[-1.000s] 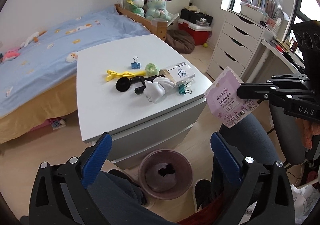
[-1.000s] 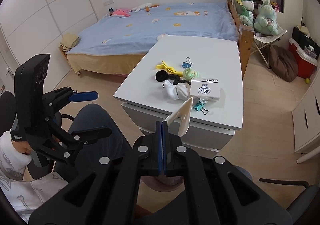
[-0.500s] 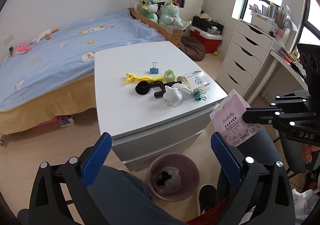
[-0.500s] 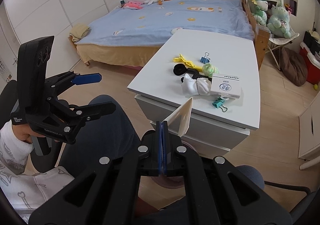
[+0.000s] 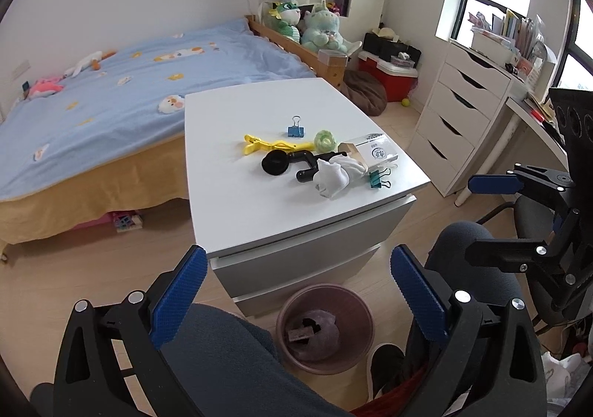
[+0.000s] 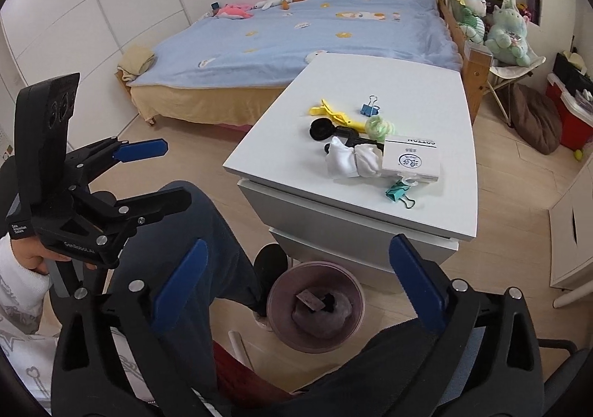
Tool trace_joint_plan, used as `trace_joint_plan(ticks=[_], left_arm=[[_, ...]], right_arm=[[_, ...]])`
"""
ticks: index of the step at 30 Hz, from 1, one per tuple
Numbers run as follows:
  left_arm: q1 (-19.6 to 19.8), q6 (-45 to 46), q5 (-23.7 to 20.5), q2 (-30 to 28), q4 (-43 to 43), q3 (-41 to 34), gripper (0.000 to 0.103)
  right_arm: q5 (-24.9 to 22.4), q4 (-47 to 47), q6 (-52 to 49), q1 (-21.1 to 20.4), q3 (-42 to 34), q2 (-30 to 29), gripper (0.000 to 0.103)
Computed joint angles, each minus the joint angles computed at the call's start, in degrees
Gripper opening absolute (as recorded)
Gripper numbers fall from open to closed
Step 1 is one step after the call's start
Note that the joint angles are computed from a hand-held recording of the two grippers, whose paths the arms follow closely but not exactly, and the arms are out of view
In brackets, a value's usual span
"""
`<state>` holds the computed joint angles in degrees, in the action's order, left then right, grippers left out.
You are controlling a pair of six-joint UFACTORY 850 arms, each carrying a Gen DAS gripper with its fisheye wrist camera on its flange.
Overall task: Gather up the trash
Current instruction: 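Open the right tool over the trash bin to drop the pink card, then move the right tool back over the table toward the scrunchie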
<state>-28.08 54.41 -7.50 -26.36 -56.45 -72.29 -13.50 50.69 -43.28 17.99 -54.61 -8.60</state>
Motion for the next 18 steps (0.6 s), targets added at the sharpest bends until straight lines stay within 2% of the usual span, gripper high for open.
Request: trace_joint_plan(ticks=[6,18], left_arm=[[-0.3,-2.1,0.3,-0.4,2.6,-0.4,0.095],[-0.5,-4.0,1.0,-0.6,4.3,-0.6,0.095]], right_arm=[[1.4,-6.9,8.6,-0.5,0.2,0.0,0.100],[1.9,-6.3,8.8,-1.5,0.7,0.6,0.100]])
